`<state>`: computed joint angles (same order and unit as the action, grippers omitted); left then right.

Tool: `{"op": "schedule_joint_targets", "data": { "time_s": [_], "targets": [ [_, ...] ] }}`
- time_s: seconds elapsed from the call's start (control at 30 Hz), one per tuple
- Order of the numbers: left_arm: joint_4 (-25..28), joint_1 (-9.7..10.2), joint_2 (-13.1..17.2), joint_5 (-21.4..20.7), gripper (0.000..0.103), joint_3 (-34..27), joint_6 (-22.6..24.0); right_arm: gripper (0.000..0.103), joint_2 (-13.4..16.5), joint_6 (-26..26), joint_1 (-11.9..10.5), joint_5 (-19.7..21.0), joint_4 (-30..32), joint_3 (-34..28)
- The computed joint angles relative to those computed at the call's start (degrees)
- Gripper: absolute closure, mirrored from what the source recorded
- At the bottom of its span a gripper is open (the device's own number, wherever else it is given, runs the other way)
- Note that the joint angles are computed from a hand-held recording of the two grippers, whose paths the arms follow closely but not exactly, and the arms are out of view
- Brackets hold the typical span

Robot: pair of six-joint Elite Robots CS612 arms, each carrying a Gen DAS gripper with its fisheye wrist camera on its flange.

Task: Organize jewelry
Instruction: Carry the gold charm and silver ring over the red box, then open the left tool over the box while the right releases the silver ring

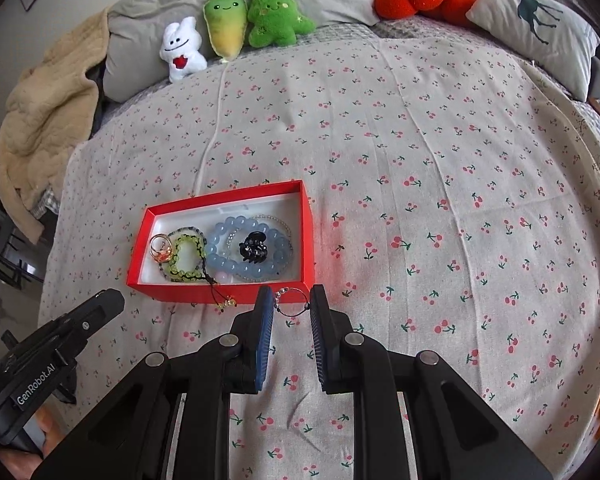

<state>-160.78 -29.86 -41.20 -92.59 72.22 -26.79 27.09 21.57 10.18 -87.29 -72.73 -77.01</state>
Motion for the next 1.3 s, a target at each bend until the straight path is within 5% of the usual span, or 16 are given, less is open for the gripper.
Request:
{"op": "schedule_joint_targets", "data": {
  "time_s": [0.3,0.63,1.1,1.3],
  "targets": [
    [-1.83,0.65,3.22,-3.23,0.092,-3.30,0.47,0.083,1.17,4.57,-1.21,3.18,-7.62,0.74],
    [-2.81,0.94,6.99,-6.12,0.092,-8.38,4.14,0.083,-0.65,-3.40,-0.81,2.94,-11.63,6.01],
    [0.93,0.90,10.42,-6.88,0.091,-14.14,8.54,0.083,-1.86,-5.07,-1.67,8.88,-13.11,11.87],
    [-1.74,1.09,9.44,-7.47,0.072,-12.42,6.88,0.083,-1.60,-5.05,-1.94,9.26,-13.54,12.08]
  ]
}}
